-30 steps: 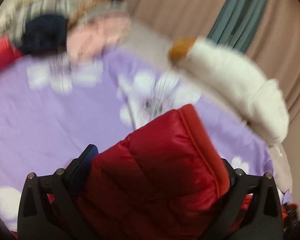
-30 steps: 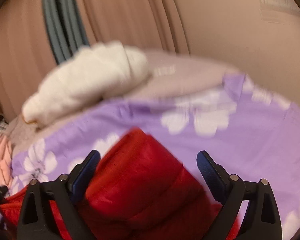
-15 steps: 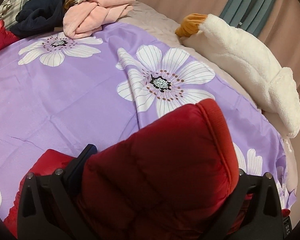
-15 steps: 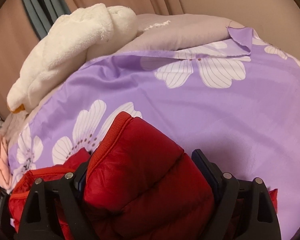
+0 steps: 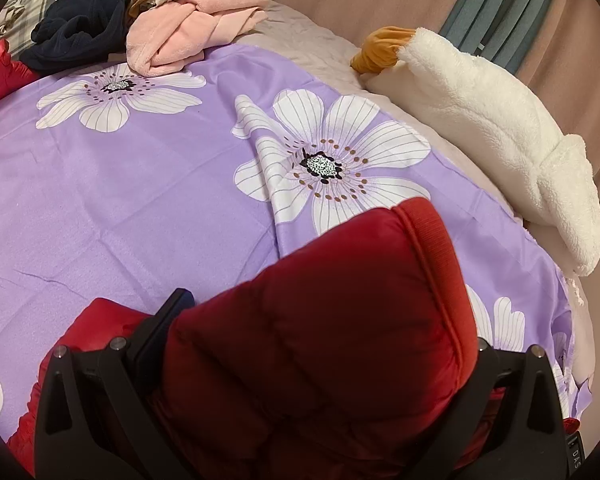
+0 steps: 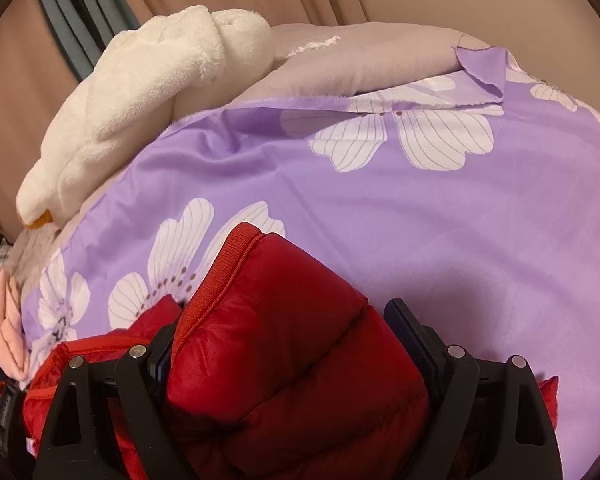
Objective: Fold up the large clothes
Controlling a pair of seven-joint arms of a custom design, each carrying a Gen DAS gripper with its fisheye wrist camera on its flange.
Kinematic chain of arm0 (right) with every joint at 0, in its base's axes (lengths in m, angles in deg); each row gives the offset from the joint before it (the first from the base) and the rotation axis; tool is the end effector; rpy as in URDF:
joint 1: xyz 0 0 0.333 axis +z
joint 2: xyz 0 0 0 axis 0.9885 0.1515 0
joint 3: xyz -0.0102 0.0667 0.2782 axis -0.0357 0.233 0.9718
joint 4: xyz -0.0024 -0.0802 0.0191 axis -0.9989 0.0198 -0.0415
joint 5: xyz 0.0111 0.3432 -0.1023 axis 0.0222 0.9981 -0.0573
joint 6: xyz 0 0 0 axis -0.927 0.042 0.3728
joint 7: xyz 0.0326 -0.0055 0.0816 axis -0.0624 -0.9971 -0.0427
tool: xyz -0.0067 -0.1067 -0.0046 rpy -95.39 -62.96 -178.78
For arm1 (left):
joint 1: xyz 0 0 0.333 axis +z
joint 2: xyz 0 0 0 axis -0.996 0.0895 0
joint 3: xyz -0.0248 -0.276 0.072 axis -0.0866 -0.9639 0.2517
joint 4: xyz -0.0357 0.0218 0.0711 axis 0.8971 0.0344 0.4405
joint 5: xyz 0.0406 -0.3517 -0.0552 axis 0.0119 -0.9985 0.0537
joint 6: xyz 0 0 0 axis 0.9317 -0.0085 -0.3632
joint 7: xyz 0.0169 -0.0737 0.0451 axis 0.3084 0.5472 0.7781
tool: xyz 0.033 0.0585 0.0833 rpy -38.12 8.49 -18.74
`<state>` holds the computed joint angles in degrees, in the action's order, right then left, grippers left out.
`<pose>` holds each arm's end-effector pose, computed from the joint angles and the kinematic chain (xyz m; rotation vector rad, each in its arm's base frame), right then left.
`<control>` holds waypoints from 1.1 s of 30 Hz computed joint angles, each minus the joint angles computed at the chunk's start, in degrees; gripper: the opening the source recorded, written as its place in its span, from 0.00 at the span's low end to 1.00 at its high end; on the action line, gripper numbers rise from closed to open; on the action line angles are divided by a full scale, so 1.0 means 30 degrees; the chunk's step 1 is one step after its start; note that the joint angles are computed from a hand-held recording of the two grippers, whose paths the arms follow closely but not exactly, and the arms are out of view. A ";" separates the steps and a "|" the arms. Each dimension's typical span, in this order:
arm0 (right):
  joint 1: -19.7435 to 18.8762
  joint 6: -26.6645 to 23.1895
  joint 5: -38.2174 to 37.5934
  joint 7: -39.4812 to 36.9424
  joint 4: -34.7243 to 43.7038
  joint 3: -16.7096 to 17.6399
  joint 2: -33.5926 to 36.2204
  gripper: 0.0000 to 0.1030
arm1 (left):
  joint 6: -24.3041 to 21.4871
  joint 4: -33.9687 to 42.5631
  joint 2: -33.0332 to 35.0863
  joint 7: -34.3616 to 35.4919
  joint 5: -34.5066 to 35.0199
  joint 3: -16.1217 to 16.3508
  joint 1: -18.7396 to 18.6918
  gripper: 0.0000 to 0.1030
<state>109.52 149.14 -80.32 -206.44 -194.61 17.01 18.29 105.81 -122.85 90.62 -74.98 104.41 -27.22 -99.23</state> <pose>0.4657 0.3319 0.4475 -1.0527 2.1647 -0.5726 0.5764 -0.2001 0.4083 -2.2151 1.2450 -0.9715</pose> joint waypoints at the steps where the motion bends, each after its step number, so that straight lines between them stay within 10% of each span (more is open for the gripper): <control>1: -0.0011 0.0057 0.0002 0.0022 -0.0038 -0.0011 -0.0014 0.86 | 0.0001 0.0000 0.0000 0.0001 -0.0002 0.0004 -0.0003 1.00; 33: -0.0122 0.0632 -0.0313 0.0421 -0.0278 -0.0075 -0.0009 0.87 | 0.0080 0.0014 0.0054 0.0151 -0.0212 0.0061 -0.0062 1.00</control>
